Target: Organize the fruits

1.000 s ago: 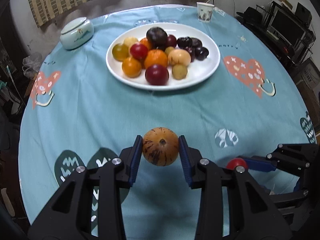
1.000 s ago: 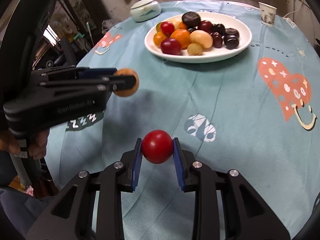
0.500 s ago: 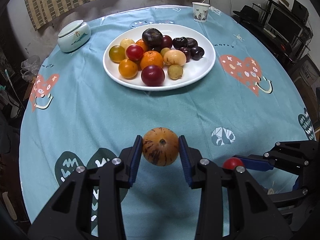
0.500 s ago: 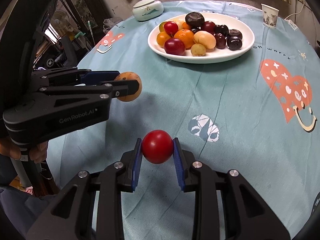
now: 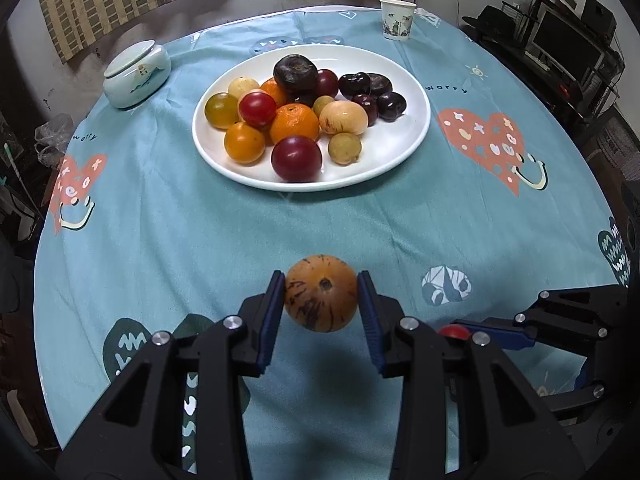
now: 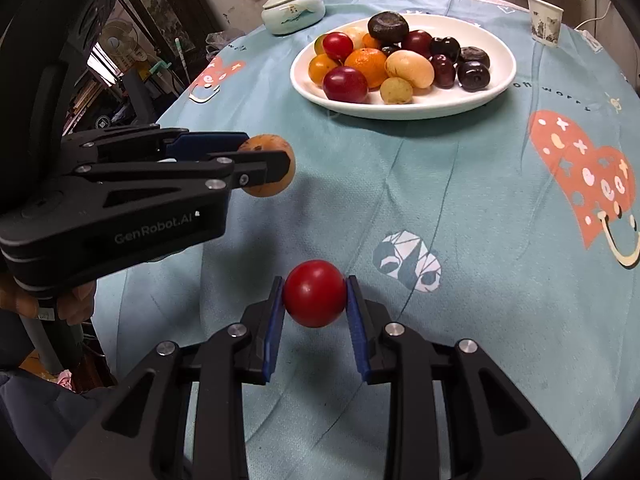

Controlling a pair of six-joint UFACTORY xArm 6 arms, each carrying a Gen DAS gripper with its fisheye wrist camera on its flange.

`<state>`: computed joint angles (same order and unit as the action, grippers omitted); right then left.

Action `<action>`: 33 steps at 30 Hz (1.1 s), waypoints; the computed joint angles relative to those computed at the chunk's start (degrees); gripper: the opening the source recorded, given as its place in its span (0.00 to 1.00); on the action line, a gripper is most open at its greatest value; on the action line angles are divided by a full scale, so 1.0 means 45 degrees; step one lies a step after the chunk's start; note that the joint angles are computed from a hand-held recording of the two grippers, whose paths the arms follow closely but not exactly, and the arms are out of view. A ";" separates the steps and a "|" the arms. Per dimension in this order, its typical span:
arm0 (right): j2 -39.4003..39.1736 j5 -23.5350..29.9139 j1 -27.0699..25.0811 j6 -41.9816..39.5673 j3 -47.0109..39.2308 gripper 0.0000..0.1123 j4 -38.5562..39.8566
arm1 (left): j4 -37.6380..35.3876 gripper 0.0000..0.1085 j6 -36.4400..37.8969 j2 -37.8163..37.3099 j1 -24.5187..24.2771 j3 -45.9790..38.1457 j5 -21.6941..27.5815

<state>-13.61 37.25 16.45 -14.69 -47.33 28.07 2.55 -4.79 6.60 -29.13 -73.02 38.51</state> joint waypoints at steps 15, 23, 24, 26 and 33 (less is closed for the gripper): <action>0.0500 -0.0012 -0.0681 -0.0657 -0.0961 0.27 0.0490 | -0.0602 0.34 0.0538 0.0966 0.0133 -0.1533 0.0139; 0.0803 0.0154 -0.1005 -0.0865 -0.1373 0.27 0.0563 | -0.0707 0.34 0.0596 0.1256 0.0150 -0.1929 0.0319; 0.0828 0.0189 -0.0997 -0.0878 -0.1385 0.27 0.0539 | -0.0704 0.35 0.0642 0.1341 0.0168 -0.2047 0.0365; 0.1105 0.0140 -0.1023 -0.0908 -0.1753 0.27 0.0190 | -0.0588 0.34 0.0554 0.1714 0.0267 -0.2664 0.0511; 0.3038 -0.1084 -0.1663 -0.0565 -0.4559 0.27 -0.0723 | -0.0331 0.35 0.0219 0.4389 0.0578 -0.7020 0.0903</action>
<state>0.06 32.37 8.97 -17.24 -67.84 24.82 1.06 -3.81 26.35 -26.53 -104.61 42.57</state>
